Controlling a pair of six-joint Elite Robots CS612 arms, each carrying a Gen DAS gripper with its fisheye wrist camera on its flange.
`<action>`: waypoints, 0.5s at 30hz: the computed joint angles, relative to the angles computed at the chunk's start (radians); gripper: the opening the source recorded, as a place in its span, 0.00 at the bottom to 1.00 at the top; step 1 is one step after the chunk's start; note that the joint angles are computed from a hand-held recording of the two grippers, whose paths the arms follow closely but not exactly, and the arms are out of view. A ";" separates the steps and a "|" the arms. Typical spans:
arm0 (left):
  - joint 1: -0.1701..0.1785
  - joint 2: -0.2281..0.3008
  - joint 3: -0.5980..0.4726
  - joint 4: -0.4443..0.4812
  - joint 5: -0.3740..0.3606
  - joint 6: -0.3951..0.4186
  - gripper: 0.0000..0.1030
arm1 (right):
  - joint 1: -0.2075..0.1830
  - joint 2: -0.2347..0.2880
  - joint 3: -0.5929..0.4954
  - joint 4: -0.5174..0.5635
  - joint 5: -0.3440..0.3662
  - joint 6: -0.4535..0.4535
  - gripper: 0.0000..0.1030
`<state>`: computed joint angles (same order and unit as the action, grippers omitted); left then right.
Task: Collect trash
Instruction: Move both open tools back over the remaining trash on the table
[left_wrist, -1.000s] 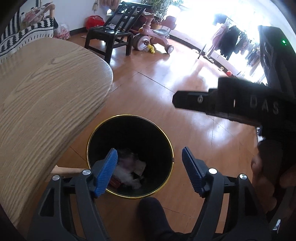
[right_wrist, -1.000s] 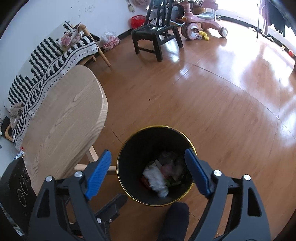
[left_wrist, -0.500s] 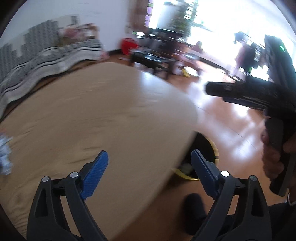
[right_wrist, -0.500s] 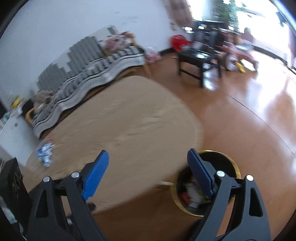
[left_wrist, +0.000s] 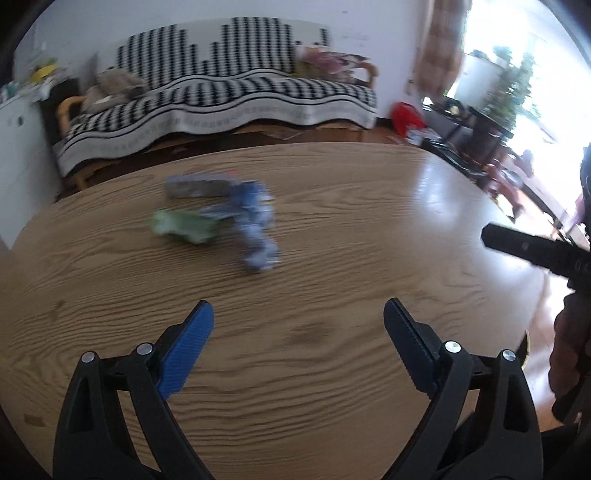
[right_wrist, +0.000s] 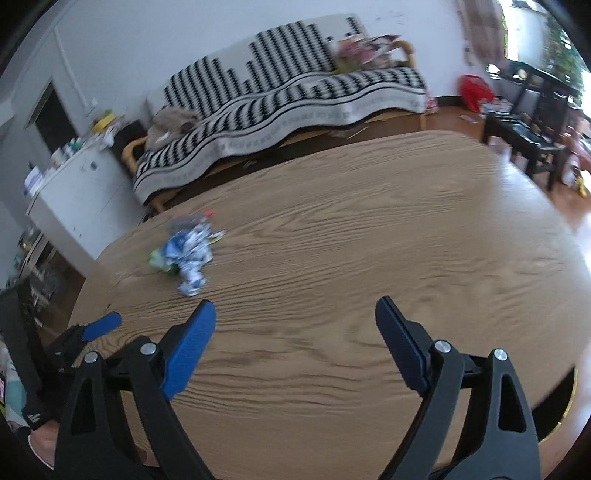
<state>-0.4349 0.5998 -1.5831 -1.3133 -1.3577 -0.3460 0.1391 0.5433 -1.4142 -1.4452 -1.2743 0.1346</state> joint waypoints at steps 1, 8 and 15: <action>0.005 0.001 -0.001 0.004 0.012 -0.007 0.88 | 0.013 -0.007 0.024 -0.008 -0.003 -0.005 0.83; 0.059 0.007 -0.015 0.038 0.027 -0.068 0.88 | 0.059 -0.027 0.117 -0.051 -0.007 0.002 0.83; 0.079 0.010 0.000 0.042 0.037 -0.092 0.88 | 0.075 -0.050 0.190 -0.104 -0.002 0.015 0.83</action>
<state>-0.3561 0.6096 -1.5835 -1.2714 -1.3202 -0.4383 0.2141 0.4932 -1.2244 -1.5490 -1.2765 0.1498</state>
